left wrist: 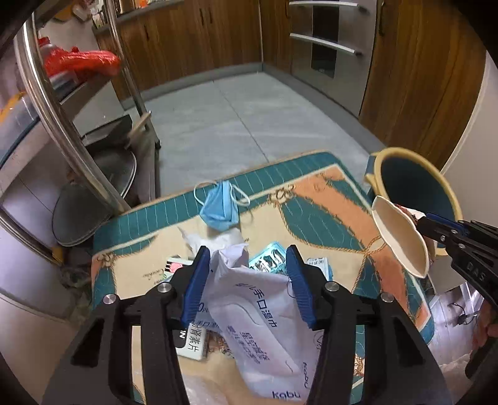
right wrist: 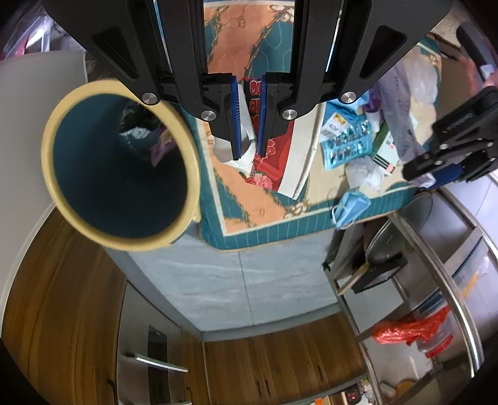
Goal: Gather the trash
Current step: 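Carry the cup and wipe pack over the bin and release both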
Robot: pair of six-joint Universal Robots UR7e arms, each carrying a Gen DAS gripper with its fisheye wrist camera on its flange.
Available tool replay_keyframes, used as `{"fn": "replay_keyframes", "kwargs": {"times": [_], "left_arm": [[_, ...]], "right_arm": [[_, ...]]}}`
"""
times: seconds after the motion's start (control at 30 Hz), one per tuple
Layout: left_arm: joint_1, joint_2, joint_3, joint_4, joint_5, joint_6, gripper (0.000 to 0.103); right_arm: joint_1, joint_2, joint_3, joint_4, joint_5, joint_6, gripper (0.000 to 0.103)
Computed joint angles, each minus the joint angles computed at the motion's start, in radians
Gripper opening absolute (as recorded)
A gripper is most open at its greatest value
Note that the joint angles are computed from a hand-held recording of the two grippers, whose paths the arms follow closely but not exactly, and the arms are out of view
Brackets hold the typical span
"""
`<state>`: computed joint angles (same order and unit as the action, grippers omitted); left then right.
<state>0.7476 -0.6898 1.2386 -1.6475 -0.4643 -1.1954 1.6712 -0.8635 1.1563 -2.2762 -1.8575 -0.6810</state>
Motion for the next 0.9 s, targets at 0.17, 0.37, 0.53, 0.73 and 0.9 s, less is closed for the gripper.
{"fn": "replay_keyframes", "kwargs": {"times": [0.17,0.37,0.53,0.73,0.9], "left_arm": [[-0.012,-0.029,0.048,-0.088,0.009,0.045,0.044],[-0.038,-0.052,0.086,-0.213,0.044,0.121,0.044],[-0.060,-0.051,0.099,-0.337,0.078,0.229,0.043],[-0.081,-0.027,0.100,-0.532,0.117,0.413,0.043],[-0.092,0.005,0.078,-0.677,0.132,0.559,0.043]], "right_arm": [[0.000,0.000,-0.005,-0.012,0.000,0.004,0.011],[0.002,-0.006,-0.003,-0.032,0.014,-0.002,0.011],[0.000,-0.008,-0.008,-0.037,0.028,-0.003,0.011],[0.004,-0.011,-0.026,-0.059,0.047,-0.011,0.011],[0.007,-0.007,-0.052,-0.078,0.047,-0.020,0.011]]}}
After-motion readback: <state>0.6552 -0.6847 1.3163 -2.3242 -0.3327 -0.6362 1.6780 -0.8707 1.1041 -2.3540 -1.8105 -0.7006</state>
